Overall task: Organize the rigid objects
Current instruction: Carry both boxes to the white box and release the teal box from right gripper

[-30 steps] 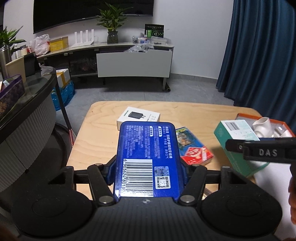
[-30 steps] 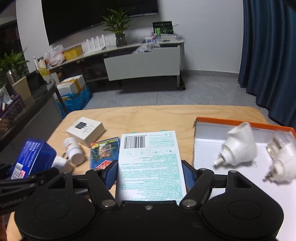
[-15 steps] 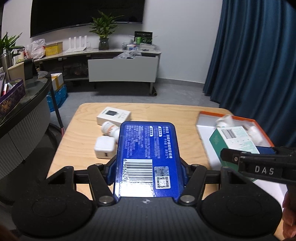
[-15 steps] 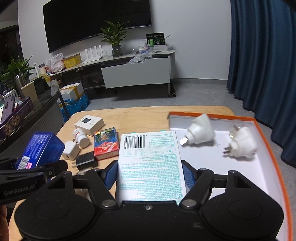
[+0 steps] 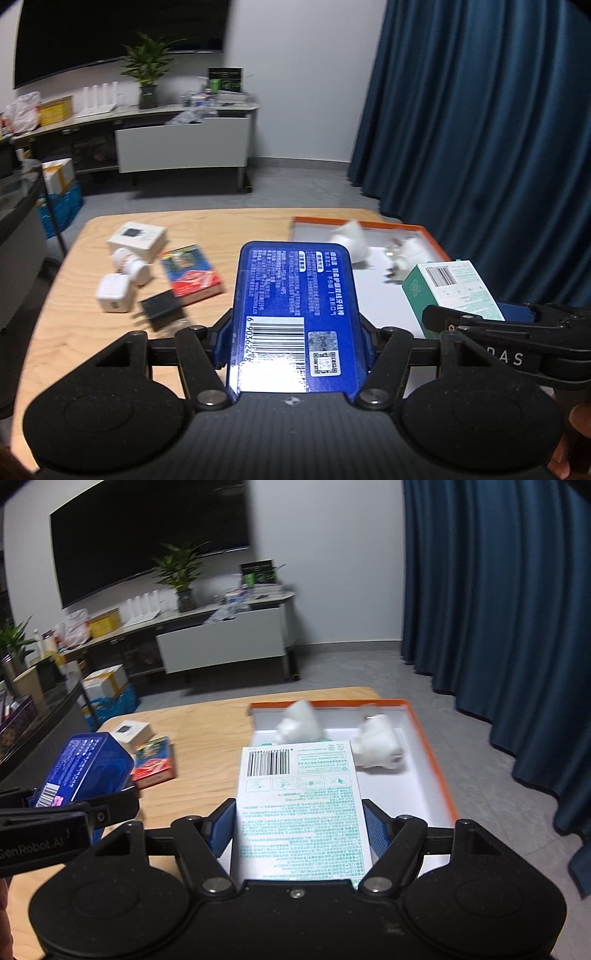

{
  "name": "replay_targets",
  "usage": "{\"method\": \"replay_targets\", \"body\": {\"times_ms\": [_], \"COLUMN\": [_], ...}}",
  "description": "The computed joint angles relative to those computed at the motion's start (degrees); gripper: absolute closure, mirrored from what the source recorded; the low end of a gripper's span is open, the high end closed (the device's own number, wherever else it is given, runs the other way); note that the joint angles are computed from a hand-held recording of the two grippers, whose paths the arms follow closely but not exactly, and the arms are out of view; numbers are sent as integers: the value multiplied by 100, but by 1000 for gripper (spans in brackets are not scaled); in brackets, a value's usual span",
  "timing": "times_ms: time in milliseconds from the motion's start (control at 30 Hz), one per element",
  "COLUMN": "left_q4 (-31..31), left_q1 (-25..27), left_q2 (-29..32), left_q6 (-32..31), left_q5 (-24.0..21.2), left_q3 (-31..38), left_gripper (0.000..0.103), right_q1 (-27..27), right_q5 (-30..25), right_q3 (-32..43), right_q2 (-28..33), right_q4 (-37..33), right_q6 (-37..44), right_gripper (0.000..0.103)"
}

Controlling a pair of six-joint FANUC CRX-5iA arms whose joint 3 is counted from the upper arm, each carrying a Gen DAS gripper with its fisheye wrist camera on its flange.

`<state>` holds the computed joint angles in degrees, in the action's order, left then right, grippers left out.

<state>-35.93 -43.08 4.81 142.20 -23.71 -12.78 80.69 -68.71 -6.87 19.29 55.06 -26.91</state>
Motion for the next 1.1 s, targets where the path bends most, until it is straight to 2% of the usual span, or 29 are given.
{"method": "replay_targets", "body": {"times_ms": [433, 800, 1100], "left_q4": [414, 295, 297], "left_q1": [-203, -312, -303], "left_q2": [511, 753, 845], "left_q6": [-522, -434, -348], "left_q5": [257, 109, -3], "left_q3": [375, 683, 814], "left_gripper": [40, 40, 40], "right_q1": [90, -51, -285], "right_q5": [-291, -52, 217], "right_q3": [-748, -983, -939], "right_q2": [-516, -640, -600], "right_q4": [-158, -127, -71], "right_q6": [-520, -540, -236], "right_gripper": [19, 19, 19]}}
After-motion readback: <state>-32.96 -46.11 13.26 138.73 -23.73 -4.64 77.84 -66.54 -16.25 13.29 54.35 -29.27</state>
